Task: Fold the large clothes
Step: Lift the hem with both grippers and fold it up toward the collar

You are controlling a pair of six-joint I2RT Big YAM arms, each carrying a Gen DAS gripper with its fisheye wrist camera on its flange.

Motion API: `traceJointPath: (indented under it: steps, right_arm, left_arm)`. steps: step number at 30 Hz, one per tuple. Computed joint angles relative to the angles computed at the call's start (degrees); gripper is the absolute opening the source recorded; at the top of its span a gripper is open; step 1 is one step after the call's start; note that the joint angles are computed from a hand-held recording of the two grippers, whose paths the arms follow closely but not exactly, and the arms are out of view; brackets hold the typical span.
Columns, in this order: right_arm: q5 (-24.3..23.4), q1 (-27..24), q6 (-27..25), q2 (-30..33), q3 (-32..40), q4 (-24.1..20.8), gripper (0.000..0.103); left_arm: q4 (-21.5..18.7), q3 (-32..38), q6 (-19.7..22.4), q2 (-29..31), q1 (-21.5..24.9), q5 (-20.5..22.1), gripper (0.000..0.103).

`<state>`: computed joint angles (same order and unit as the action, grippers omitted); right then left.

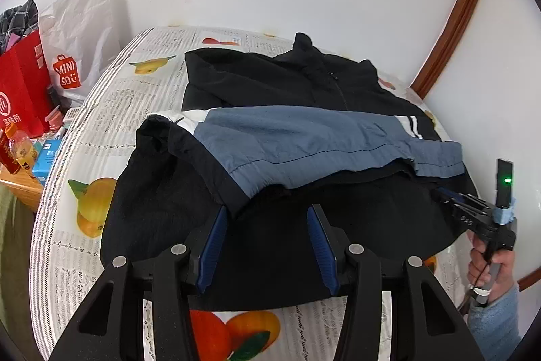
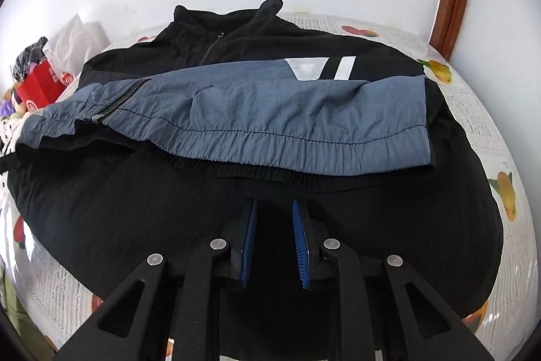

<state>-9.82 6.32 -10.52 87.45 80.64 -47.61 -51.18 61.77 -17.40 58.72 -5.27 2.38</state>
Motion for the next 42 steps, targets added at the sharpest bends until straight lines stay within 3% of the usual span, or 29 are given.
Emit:
traceJointPath:
  steps: [8,16,21,25,29,34,42]
  right_arm:
    - [0.32,0.06,0.89,0.36,0.14,0.12,0.021]
    - [-0.29,-0.15,2.03,0.42,0.07,0.13,0.022]
    - [1.94,0.61,2.78,0.71,0.49,-0.40,0.022]
    - [2.44,0.83,3.84,2.57,3.84,-3.93,0.021]
    - [2.51,0.74,4.62,4.87,6.79,-4.50,0.021]
    - [2.86,1.16,5.39,7.44,10.60,-3.62,0.021]
    - [3.91,1.64,6.47,13.41,20.42,-2.00,0.021]
  left_arm:
    - [-1.70,-0.66,-0.51,-0.25,-0.88,1.22,0.047]
    - [1.57,0.74,0.21,6.17,-3.10,2.10,0.046]
    - [3.68,2.32,1.01,9.26,-3.51,1.51,0.046]
    - [4.83,4.21,1.72,10.75,-2.97,0.39,0.046]
    - [6.29,5.89,3.46,11.12,-1.91,-1.98,0.046]
    - [7.29,7.76,2.64,12.38,1.30,2.80,0.046]
    - [9.68,13.12,4.49,16.24,3.06,3.21,0.047]
